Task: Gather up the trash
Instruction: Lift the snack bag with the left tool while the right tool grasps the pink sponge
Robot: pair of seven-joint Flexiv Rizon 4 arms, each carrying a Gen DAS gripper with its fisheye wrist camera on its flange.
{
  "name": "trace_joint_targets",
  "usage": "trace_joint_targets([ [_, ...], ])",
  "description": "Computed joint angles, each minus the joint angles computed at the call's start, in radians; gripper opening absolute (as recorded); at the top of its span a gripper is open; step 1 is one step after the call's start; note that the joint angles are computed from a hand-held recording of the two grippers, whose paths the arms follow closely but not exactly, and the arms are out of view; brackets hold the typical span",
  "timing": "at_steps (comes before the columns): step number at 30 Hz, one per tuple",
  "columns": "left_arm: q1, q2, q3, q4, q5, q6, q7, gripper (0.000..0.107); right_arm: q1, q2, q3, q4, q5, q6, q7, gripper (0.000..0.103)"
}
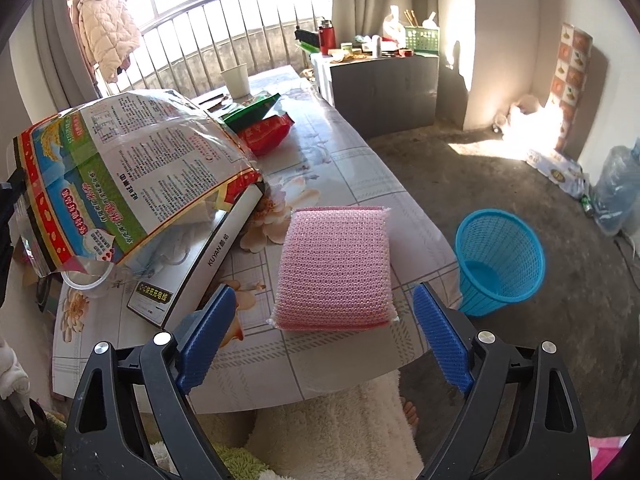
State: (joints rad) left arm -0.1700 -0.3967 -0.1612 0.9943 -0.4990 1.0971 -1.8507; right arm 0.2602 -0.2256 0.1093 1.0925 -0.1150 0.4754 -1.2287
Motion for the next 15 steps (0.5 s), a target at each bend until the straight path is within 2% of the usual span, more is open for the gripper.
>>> trace_joint_targets([
  [6, -0.001, -0.024, -0.03, -0.079, -0.016, 0.026, 0.061, 0.0, -0.013, -0.069, -0.005, -0.106, 0.055, -0.083, -0.006, 0.091],
  [10, -0.008, -0.065, -0.048, -0.173, -0.022, 0.009, 0.1, 0.0, -0.017, -0.127, -0.003, -0.19, 0.094, -0.146, -0.007, 0.091],
  [11, -0.01, -0.072, -0.053, -0.189, -0.025, 0.007, 0.114, 0.0, -0.015, -0.136, -0.002, -0.202, 0.097, -0.151, -0.008, 0.094],
  [15, -0.032, -0.114, -0.052, -0.299, -0.007, -0.036, 0.138, 0.0, 0.007, -0.181, -0.01, -0.251, 0.063, -0.191, -0.044, 0.095],
])
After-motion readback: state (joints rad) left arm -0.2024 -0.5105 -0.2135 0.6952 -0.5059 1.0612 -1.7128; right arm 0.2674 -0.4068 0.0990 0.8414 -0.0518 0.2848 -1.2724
